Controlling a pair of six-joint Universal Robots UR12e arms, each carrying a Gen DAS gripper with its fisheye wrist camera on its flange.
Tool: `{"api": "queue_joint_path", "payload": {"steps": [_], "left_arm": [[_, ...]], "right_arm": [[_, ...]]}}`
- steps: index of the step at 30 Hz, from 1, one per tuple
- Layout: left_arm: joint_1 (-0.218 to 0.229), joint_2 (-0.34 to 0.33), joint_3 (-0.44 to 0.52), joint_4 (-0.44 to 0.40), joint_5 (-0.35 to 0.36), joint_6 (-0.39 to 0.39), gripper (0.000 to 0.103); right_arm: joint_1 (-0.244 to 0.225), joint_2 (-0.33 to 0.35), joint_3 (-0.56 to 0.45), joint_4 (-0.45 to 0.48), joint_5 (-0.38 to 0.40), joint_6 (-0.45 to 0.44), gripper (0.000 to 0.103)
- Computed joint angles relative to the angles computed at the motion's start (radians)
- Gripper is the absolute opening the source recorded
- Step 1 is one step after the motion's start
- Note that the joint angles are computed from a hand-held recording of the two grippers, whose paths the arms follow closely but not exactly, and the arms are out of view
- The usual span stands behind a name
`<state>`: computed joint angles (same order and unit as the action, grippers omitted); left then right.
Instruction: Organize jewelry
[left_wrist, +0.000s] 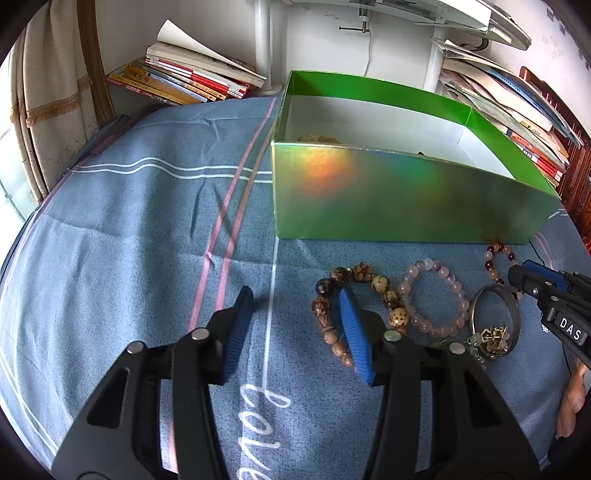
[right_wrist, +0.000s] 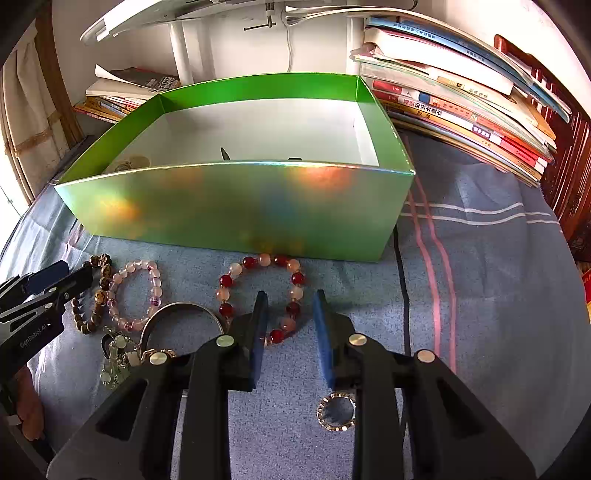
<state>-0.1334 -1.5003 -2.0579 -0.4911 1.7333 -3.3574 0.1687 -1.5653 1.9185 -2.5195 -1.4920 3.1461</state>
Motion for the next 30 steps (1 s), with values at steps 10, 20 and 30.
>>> {"api": "queue_joint_path", "payload": {"steps": [10, 20, 30], "left_arm": [[-0.001, 0.002, -0.002, 0.003, -0.018, 0.032, 0.043], [-0.004, 0.002, -0.002, 0.004, -0.029, 0.055, 0.044], [-0.006, 0.000, 0.000, 0.003, -0.033, 0.059, 0.049]], "right_arm": [[0.011, 0.008, 0.001, -0.019, -0.017, -0.028, 0.036], [0.018, 0.011, 0.006, -0.041, -0.034, -0.035, 0.036], [0.013, 0.010, 0.006, -0.037, -0.026, -0.025, 0.038]]}}
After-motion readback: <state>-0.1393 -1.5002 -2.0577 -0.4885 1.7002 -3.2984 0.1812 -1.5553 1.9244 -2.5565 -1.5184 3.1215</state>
